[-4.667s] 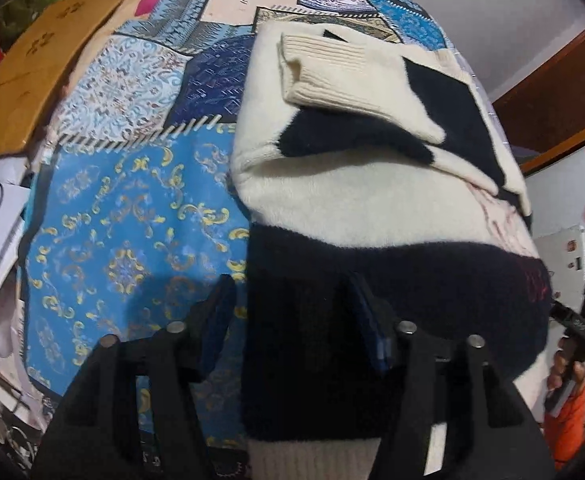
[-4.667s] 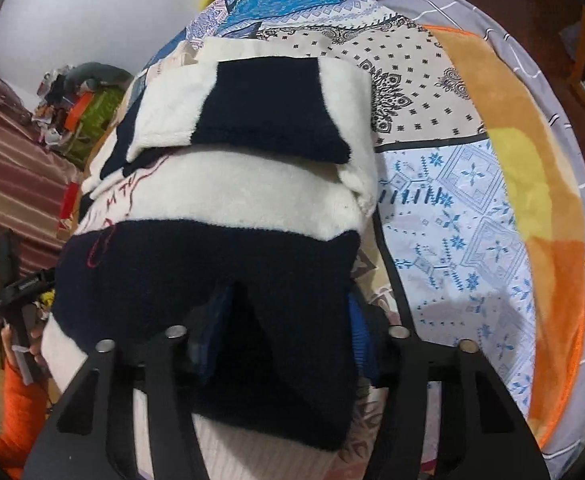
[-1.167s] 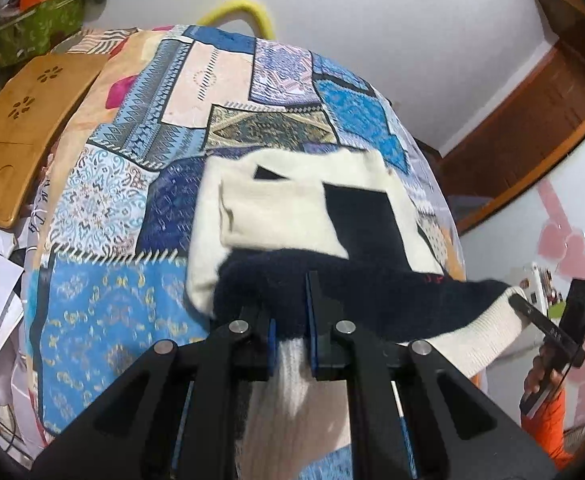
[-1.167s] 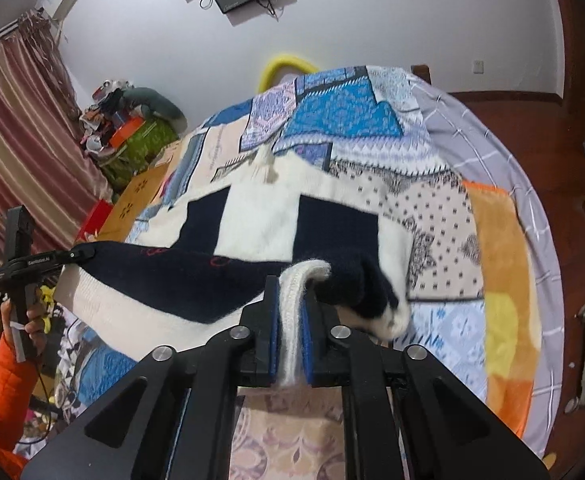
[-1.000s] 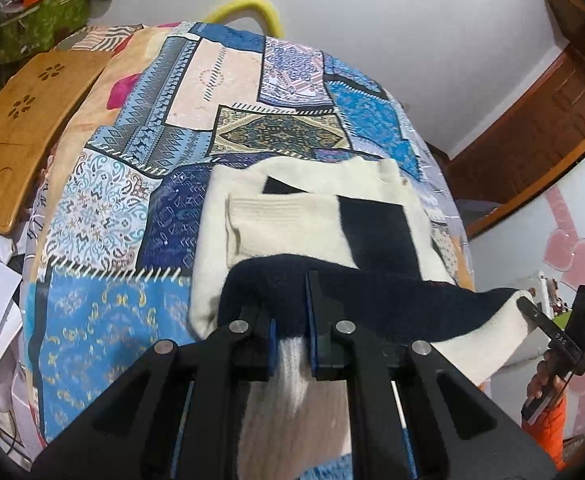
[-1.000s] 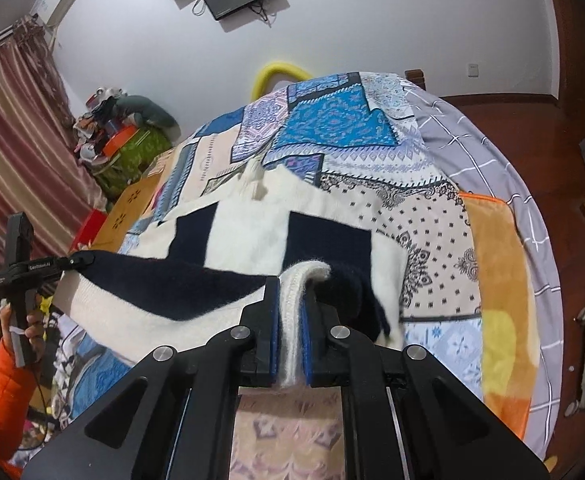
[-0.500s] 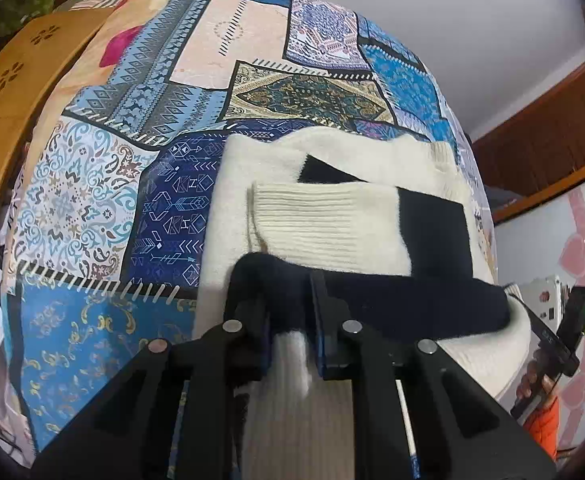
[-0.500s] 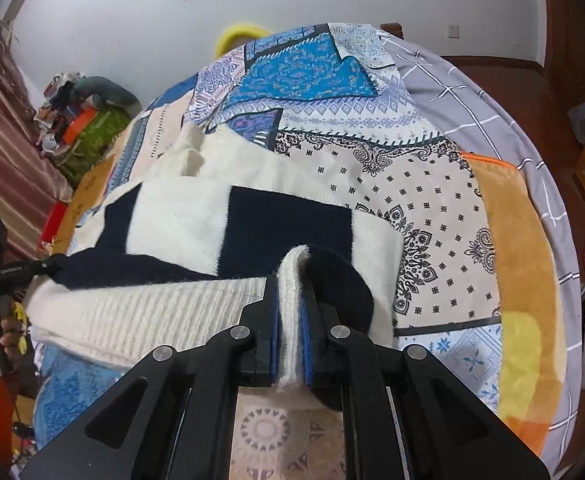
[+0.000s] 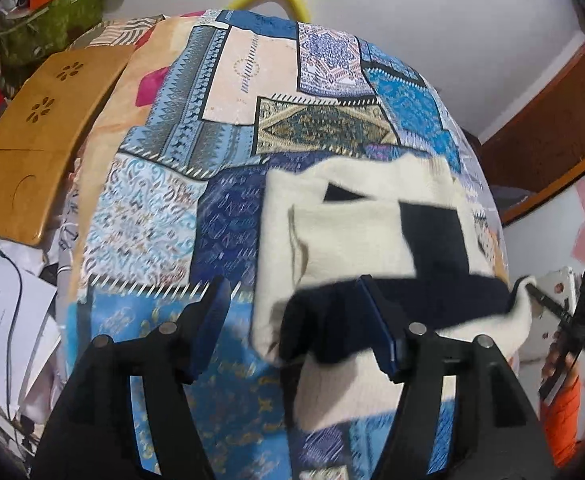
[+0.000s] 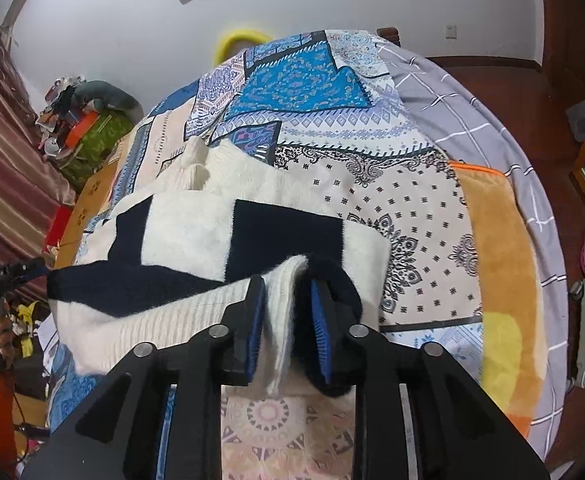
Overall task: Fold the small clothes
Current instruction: 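Release the folded hem with both grippers, then pinch the folded sweater edge with both grippers and lift it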
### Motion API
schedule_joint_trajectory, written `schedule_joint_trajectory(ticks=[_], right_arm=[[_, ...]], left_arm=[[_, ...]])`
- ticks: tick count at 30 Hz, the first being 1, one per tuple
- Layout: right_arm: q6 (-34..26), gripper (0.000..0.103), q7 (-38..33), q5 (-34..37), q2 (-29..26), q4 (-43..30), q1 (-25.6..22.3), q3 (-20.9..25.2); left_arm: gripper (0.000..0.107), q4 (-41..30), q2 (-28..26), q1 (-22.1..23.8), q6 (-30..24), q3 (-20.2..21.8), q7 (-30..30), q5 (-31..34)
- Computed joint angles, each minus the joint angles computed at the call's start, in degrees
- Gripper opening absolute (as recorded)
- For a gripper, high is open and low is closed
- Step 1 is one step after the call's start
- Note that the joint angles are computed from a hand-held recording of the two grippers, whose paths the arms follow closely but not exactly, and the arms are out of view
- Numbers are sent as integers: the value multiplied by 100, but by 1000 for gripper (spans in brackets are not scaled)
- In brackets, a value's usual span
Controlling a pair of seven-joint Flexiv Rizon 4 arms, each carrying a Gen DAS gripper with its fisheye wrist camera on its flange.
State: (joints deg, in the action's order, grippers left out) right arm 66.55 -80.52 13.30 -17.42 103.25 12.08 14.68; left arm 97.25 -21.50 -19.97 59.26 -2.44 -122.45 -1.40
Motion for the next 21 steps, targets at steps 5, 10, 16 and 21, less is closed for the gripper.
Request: schedule_joint_trajectory(ticks=[5,10,16,21], right_arm=[[120,45,189,-203,277,349,73,-128],[152,49,174,-58,513,626,-14,-71],[-41,49,-39,473,611,753,-89,20],[-291,49,-328,1048,661,839,-100,95]], left_arm=[[64,545,193,15,164,-226,251,-308],[64,953,201,6,561,-481,503,-806],[64,1106,-2,-142,853,-524,536,-1194],[36,1104,-75,-204,977,-516,470,-1122]])
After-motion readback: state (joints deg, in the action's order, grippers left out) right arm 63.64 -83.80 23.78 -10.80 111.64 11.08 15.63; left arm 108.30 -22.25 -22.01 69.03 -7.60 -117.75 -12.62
